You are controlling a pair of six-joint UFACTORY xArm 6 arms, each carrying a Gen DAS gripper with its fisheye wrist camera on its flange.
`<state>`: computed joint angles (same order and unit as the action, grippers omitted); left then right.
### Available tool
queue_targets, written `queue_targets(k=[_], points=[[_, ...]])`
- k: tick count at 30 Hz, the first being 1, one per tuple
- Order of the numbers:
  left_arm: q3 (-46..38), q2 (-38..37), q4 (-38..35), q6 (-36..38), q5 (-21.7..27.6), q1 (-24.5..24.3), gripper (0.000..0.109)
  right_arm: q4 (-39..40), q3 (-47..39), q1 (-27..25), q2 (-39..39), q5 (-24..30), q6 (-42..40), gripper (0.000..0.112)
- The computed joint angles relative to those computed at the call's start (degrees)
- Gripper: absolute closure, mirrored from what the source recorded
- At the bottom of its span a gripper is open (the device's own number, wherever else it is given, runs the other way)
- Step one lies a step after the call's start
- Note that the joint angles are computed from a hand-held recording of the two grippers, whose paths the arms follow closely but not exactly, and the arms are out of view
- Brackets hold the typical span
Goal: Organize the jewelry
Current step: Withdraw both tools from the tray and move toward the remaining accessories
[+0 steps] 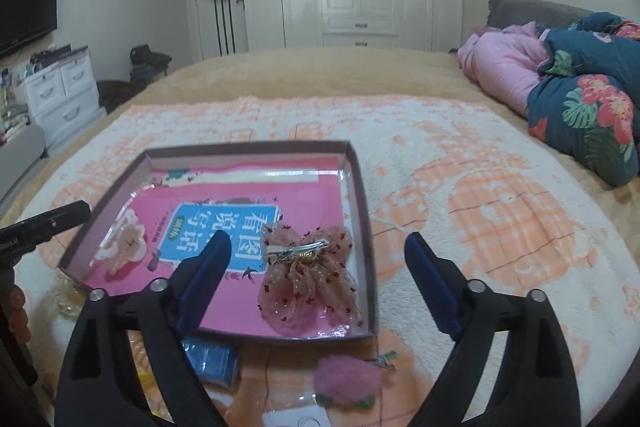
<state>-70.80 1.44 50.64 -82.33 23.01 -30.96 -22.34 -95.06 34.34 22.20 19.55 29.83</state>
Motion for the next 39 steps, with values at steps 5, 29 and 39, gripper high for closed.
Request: queue_targets(k=[5, 29, 39], points=[[0.22, -4.17, 10.76, -8.8, 5.13, -2.64, 0.024, -4.03, 4.25, -0.34, -4.26, -2.79, 3.52, 0.018], [4.2, -13.67, 20.0, -15.42, 14.97, -11.74, 0.017, -8.47, 19.56, -1.51, -19.52, -9.6, 6.27, 0.018], [4.24, -12.96, 17.97, -12.04, 15.34, -14.9, 0.017, -4.89, 23.9, -1.43, -22.86, -11.45, 1.48, 0.018]])
